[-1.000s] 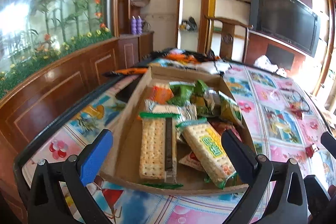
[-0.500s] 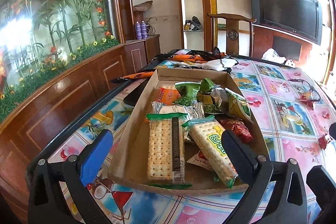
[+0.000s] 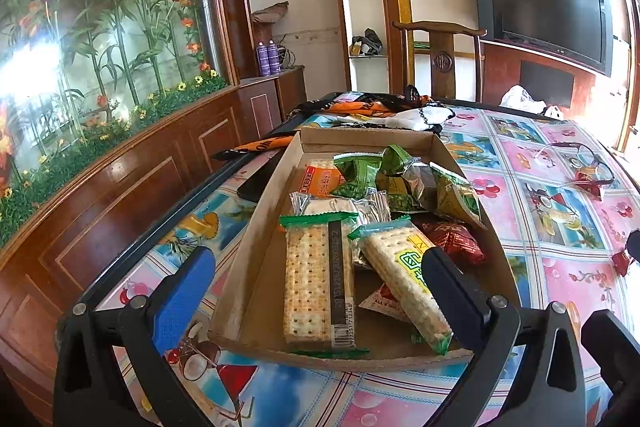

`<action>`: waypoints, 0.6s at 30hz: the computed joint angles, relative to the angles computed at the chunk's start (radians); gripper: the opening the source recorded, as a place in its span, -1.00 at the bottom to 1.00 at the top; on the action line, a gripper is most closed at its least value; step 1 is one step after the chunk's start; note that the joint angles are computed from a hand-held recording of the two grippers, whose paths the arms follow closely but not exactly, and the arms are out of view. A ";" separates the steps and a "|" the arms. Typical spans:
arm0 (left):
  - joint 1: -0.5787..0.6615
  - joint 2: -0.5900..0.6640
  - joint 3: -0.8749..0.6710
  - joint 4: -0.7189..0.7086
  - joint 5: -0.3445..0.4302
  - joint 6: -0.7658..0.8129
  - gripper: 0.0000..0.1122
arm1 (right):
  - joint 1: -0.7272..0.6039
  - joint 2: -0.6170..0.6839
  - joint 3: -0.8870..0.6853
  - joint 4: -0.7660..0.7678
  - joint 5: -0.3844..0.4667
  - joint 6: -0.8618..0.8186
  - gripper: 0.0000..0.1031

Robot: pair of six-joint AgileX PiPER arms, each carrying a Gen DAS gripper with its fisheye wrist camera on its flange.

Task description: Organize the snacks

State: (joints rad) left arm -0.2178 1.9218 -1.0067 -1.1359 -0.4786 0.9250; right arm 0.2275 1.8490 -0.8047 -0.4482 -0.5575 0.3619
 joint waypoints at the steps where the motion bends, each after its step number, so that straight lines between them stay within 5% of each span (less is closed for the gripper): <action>1: 0.000 0.000 -0.001 -0.001 0.003 0.002 0.83 | 0.000 -0.001 0.001 0.001 0.000 0.000 0.99; 18: 0.002 0.009 -0.011 0.002 0.025 0.012 0.83 | -0.002 0.006 -0.005 -0.018 0.004 0.021 0.99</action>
